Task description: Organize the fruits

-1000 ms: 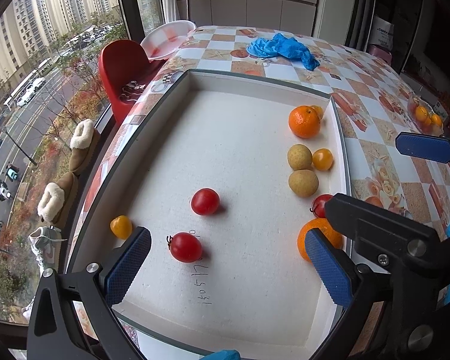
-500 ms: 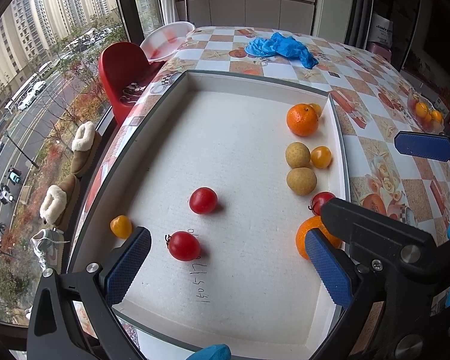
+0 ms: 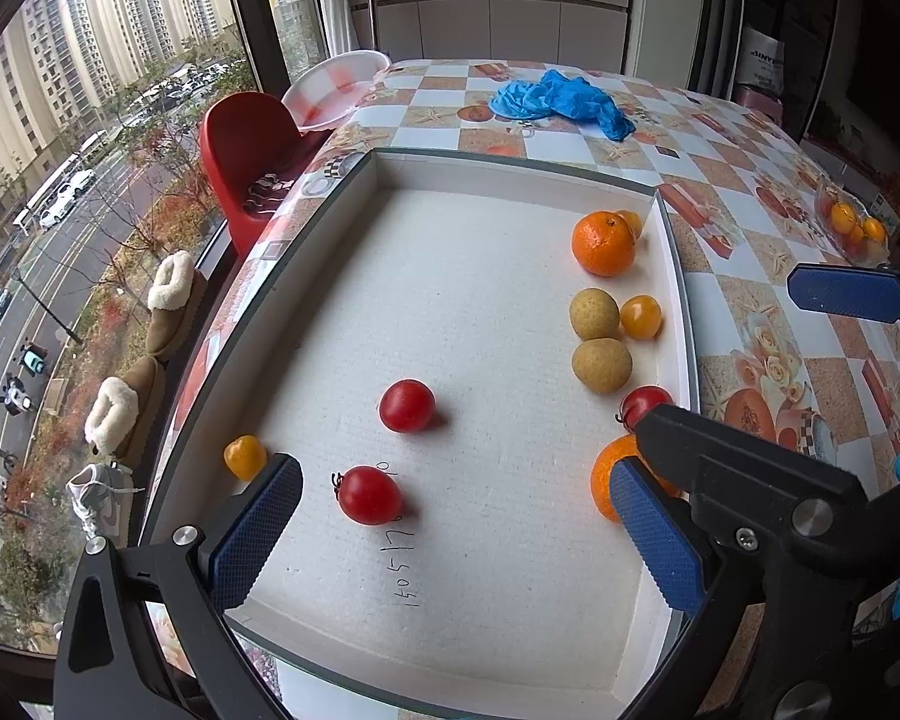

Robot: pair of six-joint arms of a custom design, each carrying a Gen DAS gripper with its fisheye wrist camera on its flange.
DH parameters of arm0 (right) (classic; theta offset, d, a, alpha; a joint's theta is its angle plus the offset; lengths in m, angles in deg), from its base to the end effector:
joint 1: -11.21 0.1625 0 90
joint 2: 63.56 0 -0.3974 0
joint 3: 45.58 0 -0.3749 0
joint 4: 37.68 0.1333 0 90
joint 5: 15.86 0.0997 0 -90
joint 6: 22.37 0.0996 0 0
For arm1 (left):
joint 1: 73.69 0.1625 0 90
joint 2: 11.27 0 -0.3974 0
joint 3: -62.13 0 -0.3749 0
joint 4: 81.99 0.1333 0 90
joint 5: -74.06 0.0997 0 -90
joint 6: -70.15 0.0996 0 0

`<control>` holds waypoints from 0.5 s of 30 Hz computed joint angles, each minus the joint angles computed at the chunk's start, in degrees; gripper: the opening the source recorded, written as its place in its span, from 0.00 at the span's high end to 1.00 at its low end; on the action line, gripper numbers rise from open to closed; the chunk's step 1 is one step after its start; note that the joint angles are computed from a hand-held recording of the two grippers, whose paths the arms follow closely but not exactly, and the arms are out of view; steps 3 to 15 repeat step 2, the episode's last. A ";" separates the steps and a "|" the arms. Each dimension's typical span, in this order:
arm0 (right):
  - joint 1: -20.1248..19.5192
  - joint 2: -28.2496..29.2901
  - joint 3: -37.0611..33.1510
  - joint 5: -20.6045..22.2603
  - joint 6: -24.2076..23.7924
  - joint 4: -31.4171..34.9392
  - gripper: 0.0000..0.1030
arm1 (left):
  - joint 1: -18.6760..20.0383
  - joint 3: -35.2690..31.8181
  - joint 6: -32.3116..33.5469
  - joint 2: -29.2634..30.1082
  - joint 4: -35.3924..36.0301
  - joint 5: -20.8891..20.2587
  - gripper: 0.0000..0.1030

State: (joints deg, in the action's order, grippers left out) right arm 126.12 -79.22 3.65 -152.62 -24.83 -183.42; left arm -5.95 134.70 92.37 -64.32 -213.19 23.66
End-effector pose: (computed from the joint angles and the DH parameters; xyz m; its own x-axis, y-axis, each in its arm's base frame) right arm 0.3976 -0.7119 0.0369 -0.7197 -0.0752 0.6902 -0.4213 0.8375 -0.3481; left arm -0.0881 -0.7346 0.3203 -0.6096 0.3937 -0.6880 0.6293 0.7682 -0.1180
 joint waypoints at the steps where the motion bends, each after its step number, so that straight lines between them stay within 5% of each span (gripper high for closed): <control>1: 0.00 -0.02 0.02 0.00 -0.01 0.06 0.00 | -0.04 0.05 0.14 -0.03 0.06 0.03 0.00; 15: 0.00 -0.02 0.02 0.00 -0.01 0.06 0.00 | -0.02 -0.02 0.13 0.04 0.24 0.03 0.00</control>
